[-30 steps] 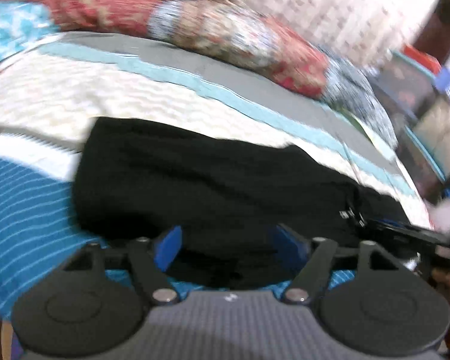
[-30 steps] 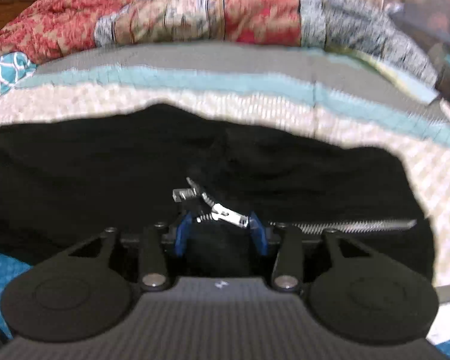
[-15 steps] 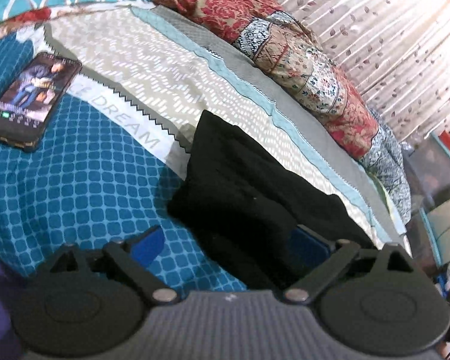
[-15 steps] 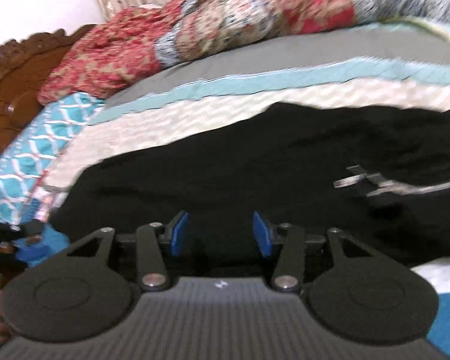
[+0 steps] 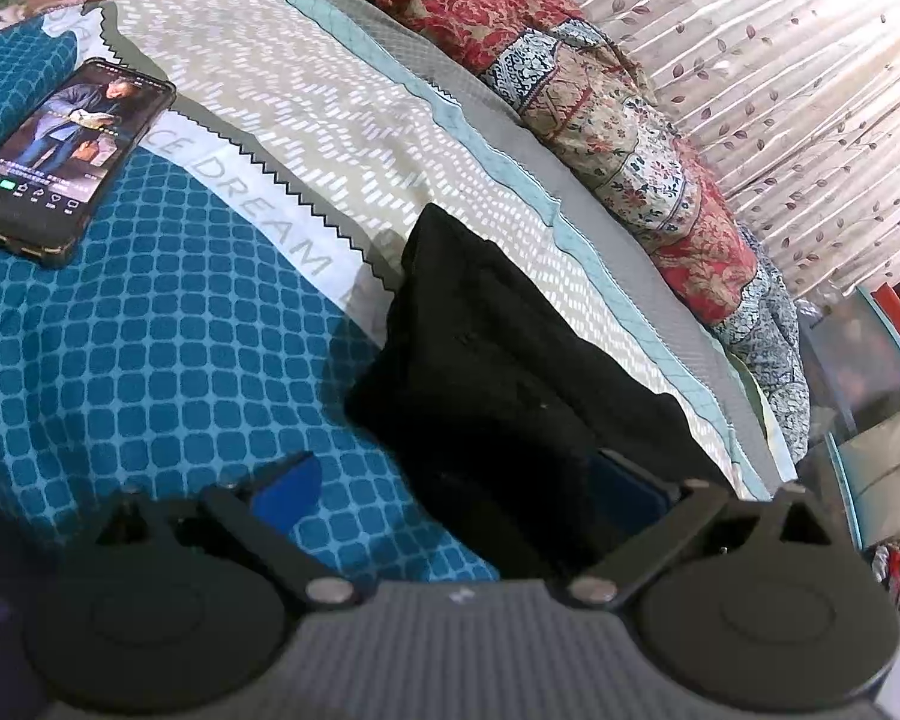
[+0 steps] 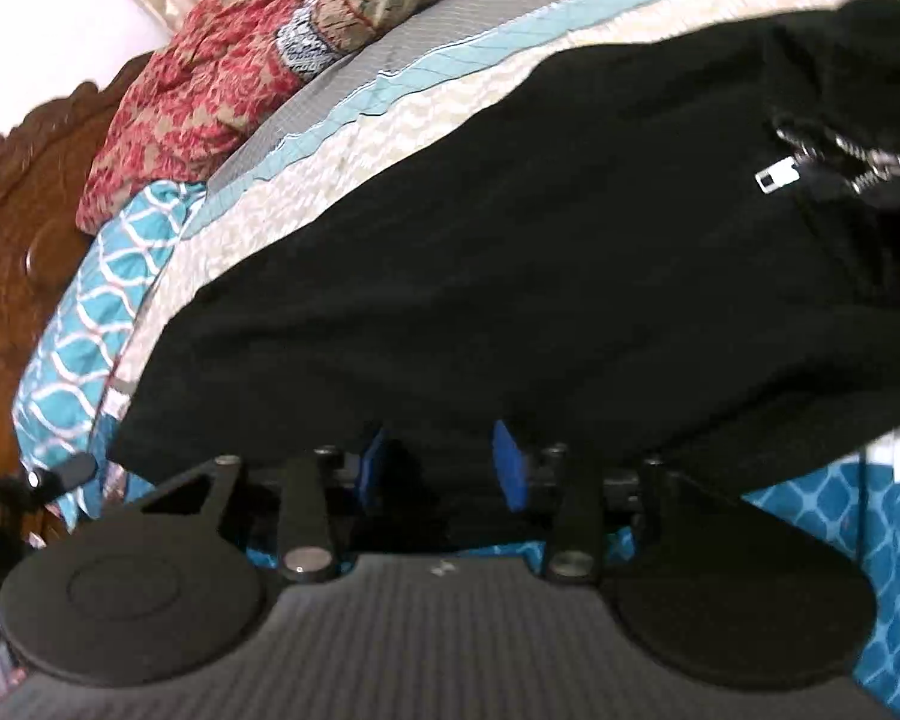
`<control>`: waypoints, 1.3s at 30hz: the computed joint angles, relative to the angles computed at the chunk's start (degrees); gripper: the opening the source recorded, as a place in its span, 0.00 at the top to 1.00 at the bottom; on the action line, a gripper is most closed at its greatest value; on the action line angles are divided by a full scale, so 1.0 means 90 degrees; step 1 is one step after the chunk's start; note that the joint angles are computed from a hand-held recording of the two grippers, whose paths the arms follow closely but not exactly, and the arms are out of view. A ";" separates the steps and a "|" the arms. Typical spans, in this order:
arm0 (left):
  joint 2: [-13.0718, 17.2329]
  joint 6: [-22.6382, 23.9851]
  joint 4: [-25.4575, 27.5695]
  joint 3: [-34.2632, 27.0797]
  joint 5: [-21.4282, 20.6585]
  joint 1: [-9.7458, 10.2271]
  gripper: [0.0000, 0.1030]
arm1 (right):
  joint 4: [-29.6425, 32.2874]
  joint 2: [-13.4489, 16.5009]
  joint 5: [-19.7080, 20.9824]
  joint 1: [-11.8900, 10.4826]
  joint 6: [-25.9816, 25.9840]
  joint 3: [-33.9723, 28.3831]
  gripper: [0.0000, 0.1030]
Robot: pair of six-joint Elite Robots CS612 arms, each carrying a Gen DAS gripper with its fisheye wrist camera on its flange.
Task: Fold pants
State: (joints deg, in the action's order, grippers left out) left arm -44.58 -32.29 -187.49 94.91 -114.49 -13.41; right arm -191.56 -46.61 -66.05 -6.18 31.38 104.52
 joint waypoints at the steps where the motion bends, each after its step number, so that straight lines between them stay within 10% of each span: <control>1: 0.0007 -0.0011 0.0006 -0.0012 -0.0011 -0.0001 0.03 | -0.0017 -0.0002 -0.0011 0.0005 0.0000 0.0003 0.60; 39: 0.0344 -0.0245 0.0378 -0.0587 -0.0737 0.0065 0.00 | -0.0655 -0.0111 -0.0538 0.0257 -0.0793 -0.0031 0.58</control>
State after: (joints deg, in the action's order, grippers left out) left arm -41.48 -34.49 -184.09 89.63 -121.12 -12.83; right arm -197.46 -47.61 -70.89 -3.86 24.24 104.25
